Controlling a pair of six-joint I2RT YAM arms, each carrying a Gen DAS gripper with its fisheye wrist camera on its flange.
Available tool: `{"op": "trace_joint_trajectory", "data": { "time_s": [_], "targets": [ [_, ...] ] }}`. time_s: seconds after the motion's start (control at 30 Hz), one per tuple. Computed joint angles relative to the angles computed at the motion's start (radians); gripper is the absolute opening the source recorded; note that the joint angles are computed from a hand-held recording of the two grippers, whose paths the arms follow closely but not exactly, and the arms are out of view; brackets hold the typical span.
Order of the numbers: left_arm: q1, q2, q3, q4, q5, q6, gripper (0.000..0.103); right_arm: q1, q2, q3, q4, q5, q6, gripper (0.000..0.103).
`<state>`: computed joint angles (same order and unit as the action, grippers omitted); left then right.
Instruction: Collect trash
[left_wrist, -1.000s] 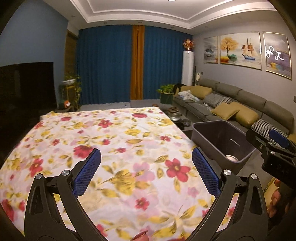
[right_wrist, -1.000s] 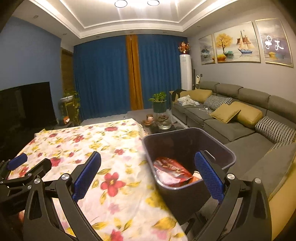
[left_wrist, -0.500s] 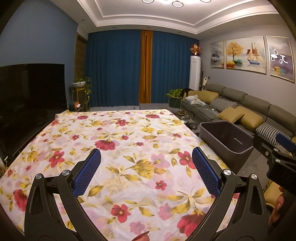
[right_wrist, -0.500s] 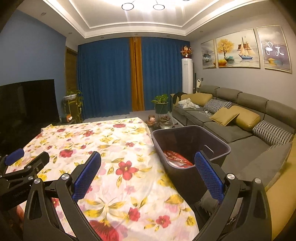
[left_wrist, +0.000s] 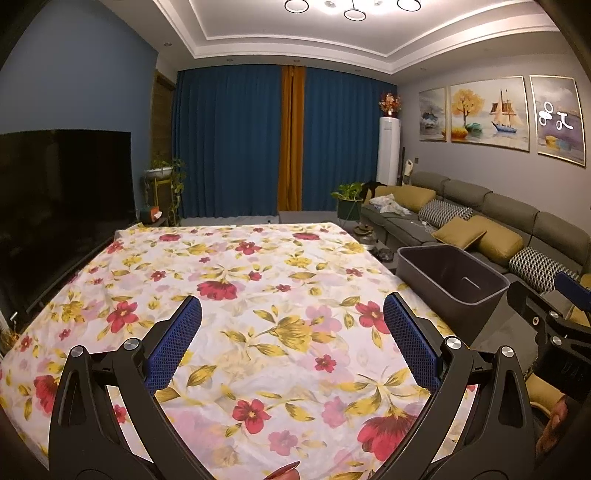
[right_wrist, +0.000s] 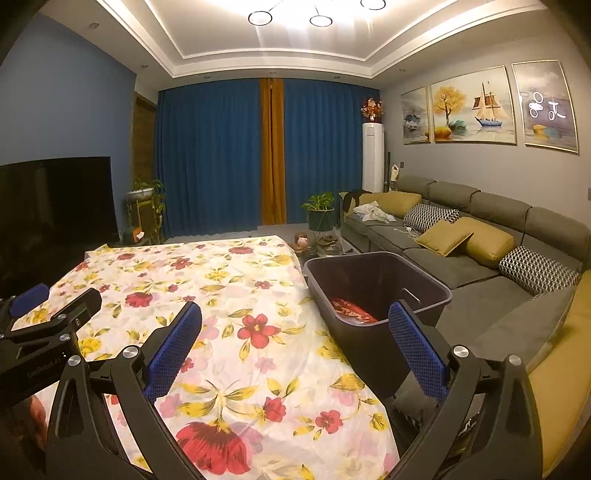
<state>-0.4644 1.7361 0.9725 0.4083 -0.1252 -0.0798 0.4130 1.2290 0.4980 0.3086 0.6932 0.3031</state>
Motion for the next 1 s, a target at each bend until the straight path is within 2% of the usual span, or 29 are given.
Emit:
{"op": "trace_joint_trajectory", "data": {
  "time_s": [1.0],
  "targets": [
    [0.003,-0.017,-0.023,0.016,0.004,-0.003,0.097,0.04,-0.037,-0.012,-0.005,0.039,0.006,0.097]
  ]
}}
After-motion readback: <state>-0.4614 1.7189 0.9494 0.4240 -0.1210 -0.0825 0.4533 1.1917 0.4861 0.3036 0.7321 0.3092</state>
